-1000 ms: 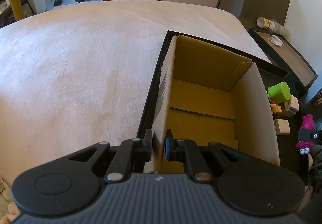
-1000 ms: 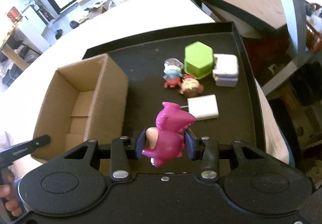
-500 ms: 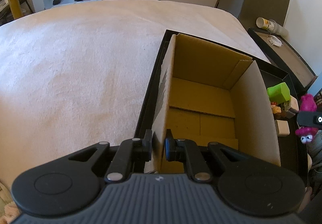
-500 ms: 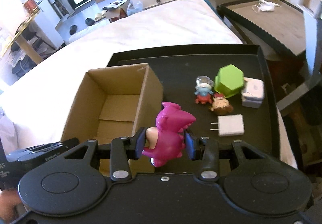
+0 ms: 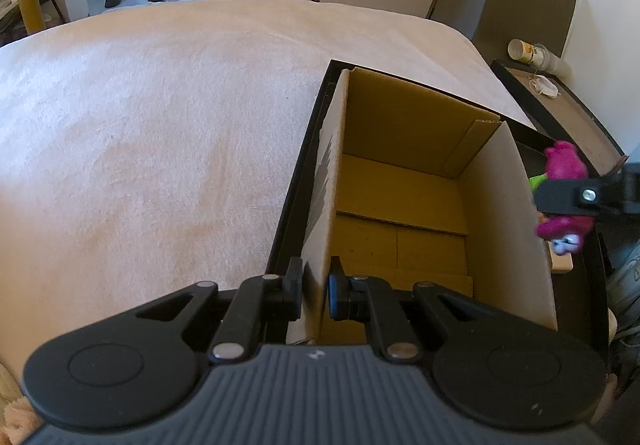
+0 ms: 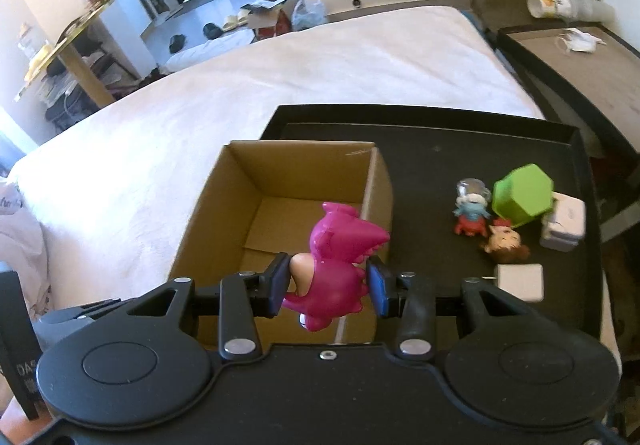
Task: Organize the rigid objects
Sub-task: 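Lift the pink dinosaur with the right gripper over the cardboard box, then lower the dinosaur into the box and open the right gripper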
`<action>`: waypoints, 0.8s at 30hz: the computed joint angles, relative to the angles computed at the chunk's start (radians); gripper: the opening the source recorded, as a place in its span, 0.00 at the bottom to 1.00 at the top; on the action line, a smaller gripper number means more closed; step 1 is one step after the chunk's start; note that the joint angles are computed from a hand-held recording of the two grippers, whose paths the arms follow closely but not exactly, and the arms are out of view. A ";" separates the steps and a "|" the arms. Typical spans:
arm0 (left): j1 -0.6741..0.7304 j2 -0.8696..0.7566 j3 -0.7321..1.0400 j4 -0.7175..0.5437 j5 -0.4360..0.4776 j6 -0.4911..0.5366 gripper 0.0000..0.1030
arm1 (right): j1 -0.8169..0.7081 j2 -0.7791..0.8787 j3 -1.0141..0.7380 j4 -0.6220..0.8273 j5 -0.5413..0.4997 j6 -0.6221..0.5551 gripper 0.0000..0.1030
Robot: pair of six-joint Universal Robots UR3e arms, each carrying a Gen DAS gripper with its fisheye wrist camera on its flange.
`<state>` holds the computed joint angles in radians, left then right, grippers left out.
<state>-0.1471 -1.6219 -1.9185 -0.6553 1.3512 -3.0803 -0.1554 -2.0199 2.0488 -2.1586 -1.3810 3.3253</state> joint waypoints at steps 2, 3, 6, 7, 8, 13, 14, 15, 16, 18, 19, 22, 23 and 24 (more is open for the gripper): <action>0.004 0.001 -0.004 0.002 -0.004 0.000 0.11 | 0.027 0.050 -0.022 -0.022 -0.005 0.005 0.40; 0.005 0.001 -0.004 0.002 -0.006 0.001 0.11 | 0.042 0.073 -0.031 -0.035 -0.008 0.010 0.40; 0.010 0.001 -0.006 0.004 -0.011 -0.002 0.11 | 0.086 0.151 -0.070 -0.061 -0.017 0.021 0.40; 0.010 0.001 -0.007 0.006 -0.012 -0.002 0.11 | 0.095 0.173 -0.081 -0.065 -0.017 0.022 0.40; 0.010 0.000 -0.008 0.007 -0.013 -0.001 0.11 | 0.103 0.195 -0.091 -0.068 -0.017 0.022 0.40; 0.018 -0.001 -0.013 0.013 -0.022 -0.004 0.11 | 0.141 0.288 -0.134 -0.083 -0.030 0.014 0.40; 0.020 -0.002 -0.013 0.013 -0.024 -0.005 0.11 | 0.147 0.303 -0.141 -0.084 -0.032 0.014 0.40; 0.021 -0.002 -0.015 0.015 -0.025 -0.005 0.11 | 0.152 0.313 -0.148 -0.082 -0.034 0.014 0.40; 0.021 -0.002 -0.016 0.017 -0.026 -0.005 0.11 | 0.158 0.329 -0.157 -0.083 -0.037 0.015 0.40; 0.023 0.000 -0.021 0.022 -0.029 -0.006 0.11 | 0.164 0.348 -0.162 -0.094 -0.041 0.013 0.40; 0.023 0.001 -0.024 0.024 -0.029 -0.008 0.11 | 0.167 0.358 -0.166 -0.099 -0.043 0.013 0.40; 0.025 0.002 -0.026 0.027 -0.030 -0.012 0.11 | 0.171 0.388 -0.189 -0.109 -0.053 0.015 0.40; 0.024 0.002 -0.027 0.031 -0.029 -0.014 0.11 | 0.173 0.398 -0.197 -0.115 -0.055 0.015 0.40; 0.023 0.001 -0.028 0.035 -0.027 -0.015 0.11 | 0.172 0.403 -0.200 -0.123 -0.055 0.013 0.40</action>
<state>-0.1237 -1.6213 -1.9462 -0.6206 1.3239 -3.0957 0.0164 -1.6170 1.8484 -2.2818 -1.4357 3.3387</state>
